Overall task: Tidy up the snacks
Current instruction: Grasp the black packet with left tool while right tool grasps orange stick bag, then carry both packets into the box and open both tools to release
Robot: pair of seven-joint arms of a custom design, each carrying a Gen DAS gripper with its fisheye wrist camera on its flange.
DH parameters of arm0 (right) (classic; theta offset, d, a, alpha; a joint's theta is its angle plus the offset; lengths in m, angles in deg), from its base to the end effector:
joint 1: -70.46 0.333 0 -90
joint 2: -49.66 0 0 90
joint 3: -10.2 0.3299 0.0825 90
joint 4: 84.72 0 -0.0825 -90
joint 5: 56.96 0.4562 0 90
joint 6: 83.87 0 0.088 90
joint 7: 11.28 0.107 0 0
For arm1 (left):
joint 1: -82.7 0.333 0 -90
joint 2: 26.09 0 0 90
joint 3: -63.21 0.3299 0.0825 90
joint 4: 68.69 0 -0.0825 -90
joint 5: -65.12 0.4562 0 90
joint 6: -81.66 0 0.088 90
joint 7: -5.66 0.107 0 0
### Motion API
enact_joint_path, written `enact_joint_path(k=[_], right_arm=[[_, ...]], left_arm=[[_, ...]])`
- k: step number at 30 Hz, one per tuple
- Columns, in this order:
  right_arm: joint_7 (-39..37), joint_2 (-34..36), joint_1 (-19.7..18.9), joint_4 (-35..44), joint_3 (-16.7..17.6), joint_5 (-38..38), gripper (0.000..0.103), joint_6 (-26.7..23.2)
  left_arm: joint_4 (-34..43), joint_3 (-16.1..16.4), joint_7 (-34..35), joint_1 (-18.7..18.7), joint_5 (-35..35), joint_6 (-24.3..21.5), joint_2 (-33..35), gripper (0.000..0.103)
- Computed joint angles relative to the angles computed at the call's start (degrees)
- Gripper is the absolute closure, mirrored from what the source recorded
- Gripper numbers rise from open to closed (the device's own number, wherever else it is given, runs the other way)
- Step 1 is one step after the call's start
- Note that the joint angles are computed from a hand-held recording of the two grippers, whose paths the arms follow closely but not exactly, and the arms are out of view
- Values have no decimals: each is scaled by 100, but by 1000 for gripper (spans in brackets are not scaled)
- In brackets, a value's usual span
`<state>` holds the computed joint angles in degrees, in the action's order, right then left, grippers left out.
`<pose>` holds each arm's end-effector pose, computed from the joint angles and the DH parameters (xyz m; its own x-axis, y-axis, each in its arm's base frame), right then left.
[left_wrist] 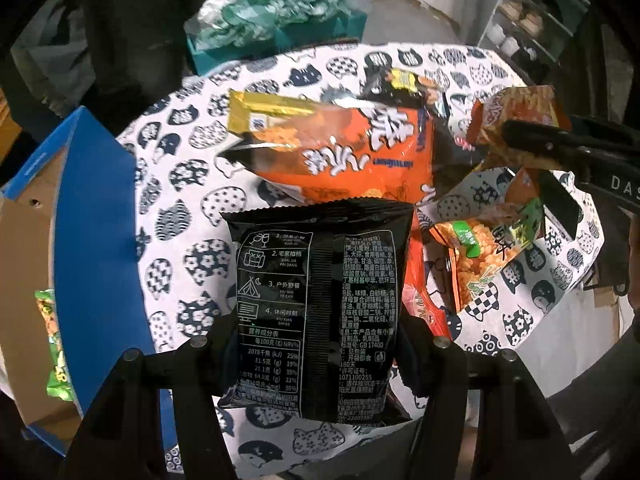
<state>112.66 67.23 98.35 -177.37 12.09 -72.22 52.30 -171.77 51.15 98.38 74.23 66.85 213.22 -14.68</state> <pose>0.6631 0.3732 0.4851 0.0825 -0.9960 -0.0352 -0.8769 -0.0558 -0.4774 0.6683 -0.2412 0.4525 -0.4004 -0.9163 -0.0003 -0.8746 0.3823 -0.2982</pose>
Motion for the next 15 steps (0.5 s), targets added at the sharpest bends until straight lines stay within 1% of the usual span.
enact_joint_path(k=[7, 15], right_arm=[[304, -232, 101, -104, -19, -362, 51, 190], [485, -364, 151, -83, 51, -604, 52, 400]], left_arm=[[-152, 68, -86, 66, 26, 243, -272, 39], [-280, 132, -92, 168, -83, 426, -506, 39]])
